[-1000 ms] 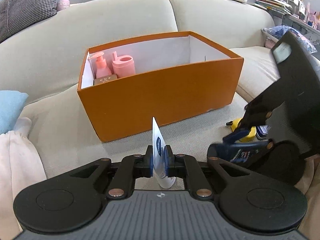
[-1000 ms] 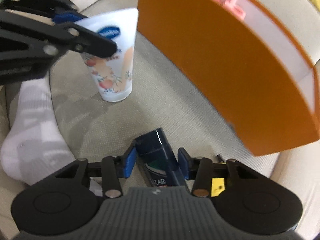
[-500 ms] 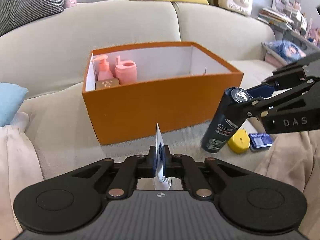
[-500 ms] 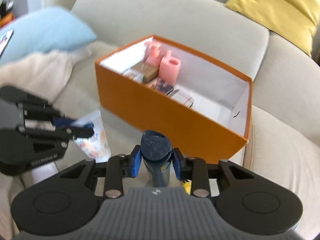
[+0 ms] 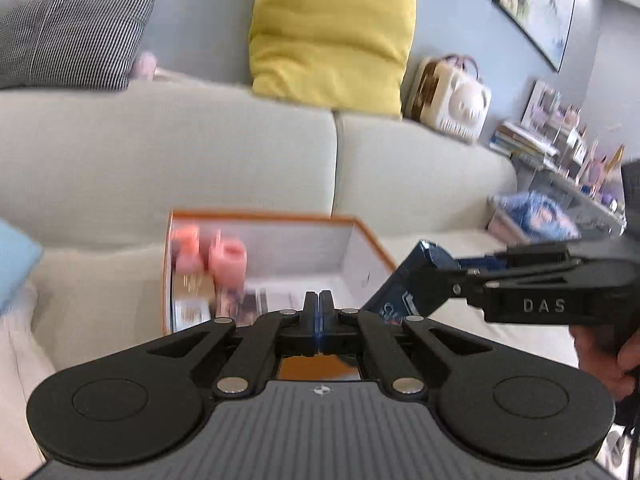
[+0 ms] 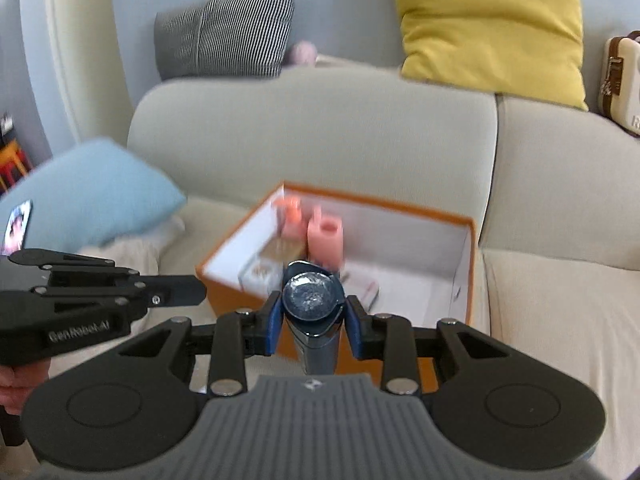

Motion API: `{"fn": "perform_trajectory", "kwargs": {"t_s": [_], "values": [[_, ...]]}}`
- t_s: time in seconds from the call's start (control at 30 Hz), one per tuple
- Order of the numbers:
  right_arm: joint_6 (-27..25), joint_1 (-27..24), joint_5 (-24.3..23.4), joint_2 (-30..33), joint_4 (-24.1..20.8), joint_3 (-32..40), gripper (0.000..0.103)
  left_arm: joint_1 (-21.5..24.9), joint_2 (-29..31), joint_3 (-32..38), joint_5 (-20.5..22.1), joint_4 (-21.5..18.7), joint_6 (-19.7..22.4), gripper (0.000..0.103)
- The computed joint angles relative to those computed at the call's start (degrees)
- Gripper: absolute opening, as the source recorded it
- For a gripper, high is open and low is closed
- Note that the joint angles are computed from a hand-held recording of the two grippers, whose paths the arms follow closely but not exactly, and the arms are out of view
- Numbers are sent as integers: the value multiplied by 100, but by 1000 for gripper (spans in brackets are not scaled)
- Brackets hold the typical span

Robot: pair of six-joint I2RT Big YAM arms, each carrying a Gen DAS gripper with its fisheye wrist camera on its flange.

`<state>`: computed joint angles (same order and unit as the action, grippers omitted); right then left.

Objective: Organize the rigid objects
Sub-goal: 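Carry the Vaseline tube and deodorant can over the orange box with both grippers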

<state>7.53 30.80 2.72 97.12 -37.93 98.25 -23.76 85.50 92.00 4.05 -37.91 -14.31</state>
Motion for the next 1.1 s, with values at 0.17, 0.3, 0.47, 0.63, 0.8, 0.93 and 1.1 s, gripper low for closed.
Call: {"fn": "perform_trajectory", "kwargs": {"t_s": [0.17,0.3,0.47,0.63,0.8,0.93,1.1], "values": [[475,-194,-336,160,175,406,34,225,574,820,344,-86,109,0],[623,-245,-169,493,146,871,34,362,1083,1386,457,-160,197,0],[840,-311,-103,1071,-32,1621,34,509,1725,2064,607,-399,227,0],[865,-414,-57,1864,-468,2672,34,639,2321,2727,711,-721,309,0],[923,-550,-115,2701,-921,3760,34,704,2952,3427,842,-1161,381,0],[826,-598,-209,3198,-1228,4384,34,712,3111,3586,924,-1360,373,0],[760,-591,-263,3470,-1456,4659,34,700,2812,3335,1165,-1702,696,0]]}}
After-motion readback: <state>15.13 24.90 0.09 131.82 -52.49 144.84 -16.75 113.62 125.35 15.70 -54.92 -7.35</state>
